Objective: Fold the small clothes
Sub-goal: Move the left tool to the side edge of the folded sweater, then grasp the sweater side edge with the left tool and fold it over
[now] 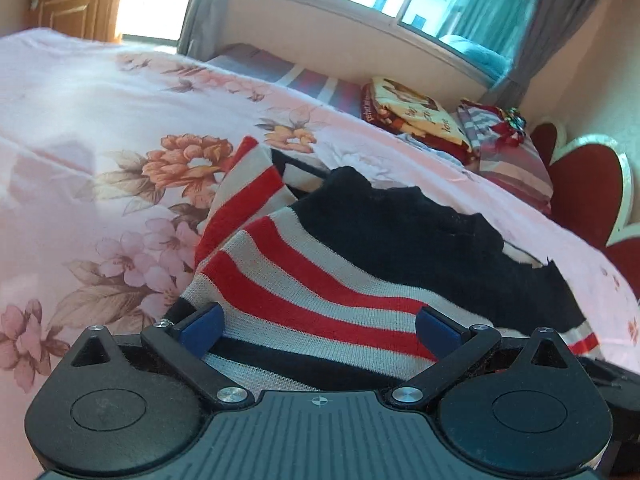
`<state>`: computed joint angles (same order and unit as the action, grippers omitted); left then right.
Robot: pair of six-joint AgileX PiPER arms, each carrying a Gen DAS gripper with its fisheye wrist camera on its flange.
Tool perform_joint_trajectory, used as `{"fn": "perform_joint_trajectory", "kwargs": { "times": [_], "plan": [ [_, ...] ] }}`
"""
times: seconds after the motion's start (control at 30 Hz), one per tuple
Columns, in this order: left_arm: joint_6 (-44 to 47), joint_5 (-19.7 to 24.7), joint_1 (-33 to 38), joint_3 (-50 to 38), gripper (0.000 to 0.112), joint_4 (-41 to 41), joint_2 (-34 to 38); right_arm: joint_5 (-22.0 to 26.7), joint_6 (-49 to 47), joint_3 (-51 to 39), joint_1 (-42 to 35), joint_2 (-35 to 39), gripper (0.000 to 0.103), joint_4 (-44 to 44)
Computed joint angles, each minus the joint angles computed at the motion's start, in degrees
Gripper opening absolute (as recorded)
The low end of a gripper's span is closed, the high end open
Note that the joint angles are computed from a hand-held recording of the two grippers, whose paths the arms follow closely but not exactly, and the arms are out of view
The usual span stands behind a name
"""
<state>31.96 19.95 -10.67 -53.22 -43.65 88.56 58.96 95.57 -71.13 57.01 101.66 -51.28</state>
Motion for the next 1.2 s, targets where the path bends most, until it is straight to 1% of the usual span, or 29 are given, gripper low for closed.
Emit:
{"fn": "perform_joint_trajectory", "kwargs": {
  "times": [0.03,0.07,0.1,0.17,0.2,0.27,0.33,0.4,0.43,0.53,0.6,0.67,0.7,0.87,0.93,1.0,1.1,1.2],
  "plan": [
    [-0.57,-0.81,-1.0,0.44,0.102,2.91,-0.41,-1.46,1.38,2.22,0.17,-0.47,0.06,-1.06],
    [-3.11,-1.62,-1.95,1.05,0.102,6.48,-1.19,-2.02,3.12,4.11,0.78,-0.91,0.059,-3.44],
    [-4.92,-1.62,-2.12,1.2,0.102,7.94,-1.66,-1.69,2.56,3.87,0.92,-0.78,0.059,-3.53],
    [-10.57,-0.7,-1.83,1.93,0.102,10.72,-4.28,-0.46,-1.22,1.02,0.23,-0.51,0.06,-0.63],
    [-10.97,0.1,-1.3,2.61,0.102,10.32,-5.89,-0.67,-0.66,0.98,0.24,-1.34,0.06,-0.51],
    [-9.36,2.93,0.37,4.09,0.102,8.3,-8.95,-1.57,3.91,3.24,1.48,-4.11,0.061,-2.82],
    [-8.62,5.79,2.07,5.97,0.102,7.46,-11.49,-0.9,6.68,4.63,2.8,-5.75,0.064,-3.71],
    [-7.79,7.99,3.34,7.76,0.102,6.67,-13.39,-0.67,7.41,5.34,3.39,-6.57,0.065,-3.09],
    [-6.71,8.21,3.85,9.32,0.102,5.76,-14.65,-0.62,7.55,5.65,3.6,-6.88,0.065,-2.71],
    [-7.26,9.35,4.06,12.12,0.102,7.36,-17.89,0.02,8.03,6.01,4.63,-7.15,0.065,-1.88],
    [-7.32,11.48,4.73,13.18,0.102,7.22,-19.45,0.79,8.01,5.88,5.58,-7.13,0.065,-1.51],
    [-5.37,14.92,6.86,14.08,0.102,4.1,-19.86,1.57,8.38,5.83,6.63,-7.24,0.065,-1.17],
    [-4.31,15.93,7.95,14.92,0.102,2.04,-19.85,2.04,8.53,5.8,7.12,-7.25,0.065,-1.01],
    [7.23,17.28,14.03,19.78,0.102,-13.6,-19.27,3.82,8.41,5.52,8.85,-7.04,0.065,0.22],
    [9.32,18.19,15.89,19.98,0.102,-18.54,-17.62,3.95,8.58,5.65,9.23,-7.0,0.065,0.49],
    [11.57,17.93,16.62,20.25,0.102,-23.5,-15.94,3.87,8.96,6.09,9.5,-7.06,0.065,0.47],
    [15.71,15.81,15.85,20.32,0.102,-30.35,-13.34,3.38,9.44,6.37,9.42,-7.0,0.065,0.4],
    [21.83,14.18,14.79,20.17,0.102,-39.24,-10.16,3.12,9.43,6.33,9.23,-6.74,0.065,-0.15]
  ]
}}
